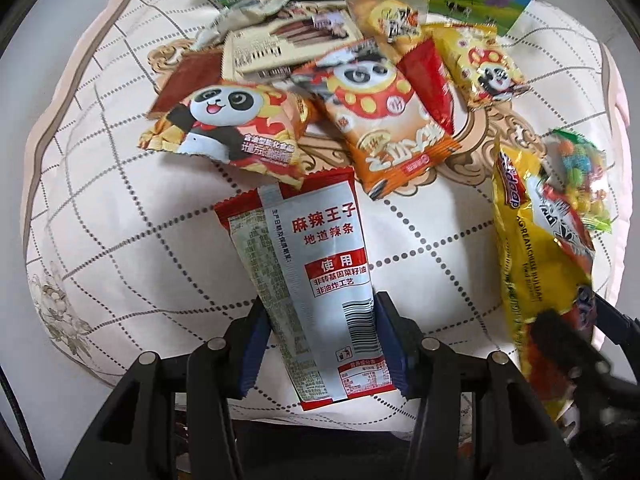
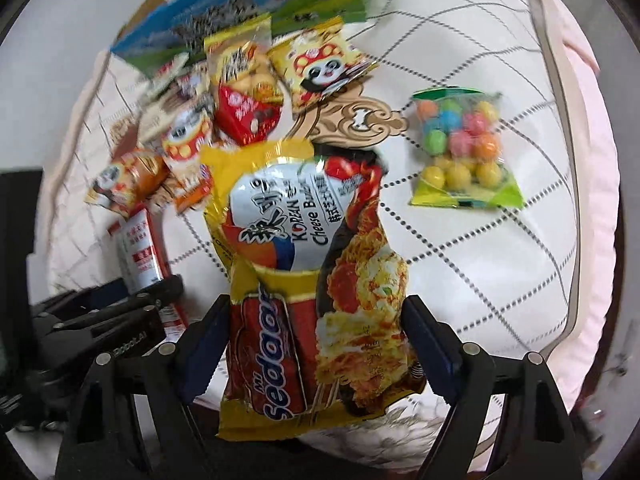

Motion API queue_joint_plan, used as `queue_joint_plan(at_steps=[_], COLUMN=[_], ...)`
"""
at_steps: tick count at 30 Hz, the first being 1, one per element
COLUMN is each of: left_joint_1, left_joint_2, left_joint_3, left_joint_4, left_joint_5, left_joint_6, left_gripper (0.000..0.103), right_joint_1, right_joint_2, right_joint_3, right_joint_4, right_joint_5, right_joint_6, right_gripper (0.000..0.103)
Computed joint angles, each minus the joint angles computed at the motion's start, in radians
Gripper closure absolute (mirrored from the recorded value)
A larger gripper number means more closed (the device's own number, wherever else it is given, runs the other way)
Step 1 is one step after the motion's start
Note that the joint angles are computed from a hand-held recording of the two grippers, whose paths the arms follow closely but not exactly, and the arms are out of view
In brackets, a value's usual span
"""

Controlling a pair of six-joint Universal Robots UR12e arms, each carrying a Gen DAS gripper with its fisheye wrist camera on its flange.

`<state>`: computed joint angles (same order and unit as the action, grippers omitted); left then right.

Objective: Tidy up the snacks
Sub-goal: 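Lift both held packets off the pile toward the cardboard box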

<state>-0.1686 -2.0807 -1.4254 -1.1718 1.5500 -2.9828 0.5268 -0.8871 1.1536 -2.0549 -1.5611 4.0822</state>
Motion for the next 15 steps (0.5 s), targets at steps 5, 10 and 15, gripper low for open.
queue_joint_plan(at_steps=[5,10,15], left_joint_1=[0.011,0.009,-0.015], left_joint_2=[0.032,0.024,-0.032], left_joint_3=[-0.006,0.021,0.085], left_joint_4=[0.037,0.041,-0.042], left_joint_5=[-0.021,-0.026,-0.014], left_joint_6=[0.033,0.055,0.061], left_gripper=[0.055,0.055,0.055], right_joint_1=[-0.009,-0.035,-0.055], right_joint_2=[-0.045,-0.004,0.042], right_joint_3=[0.043,-0.001,-0.021], right_joint_4=[-0.066,0.031,0.067], right_joint_5=[-0.003,0.1,0.188], right_joint_6=[-0.004,-0.065,-0.03], right_gripper=[0.025,0.025,0.016])
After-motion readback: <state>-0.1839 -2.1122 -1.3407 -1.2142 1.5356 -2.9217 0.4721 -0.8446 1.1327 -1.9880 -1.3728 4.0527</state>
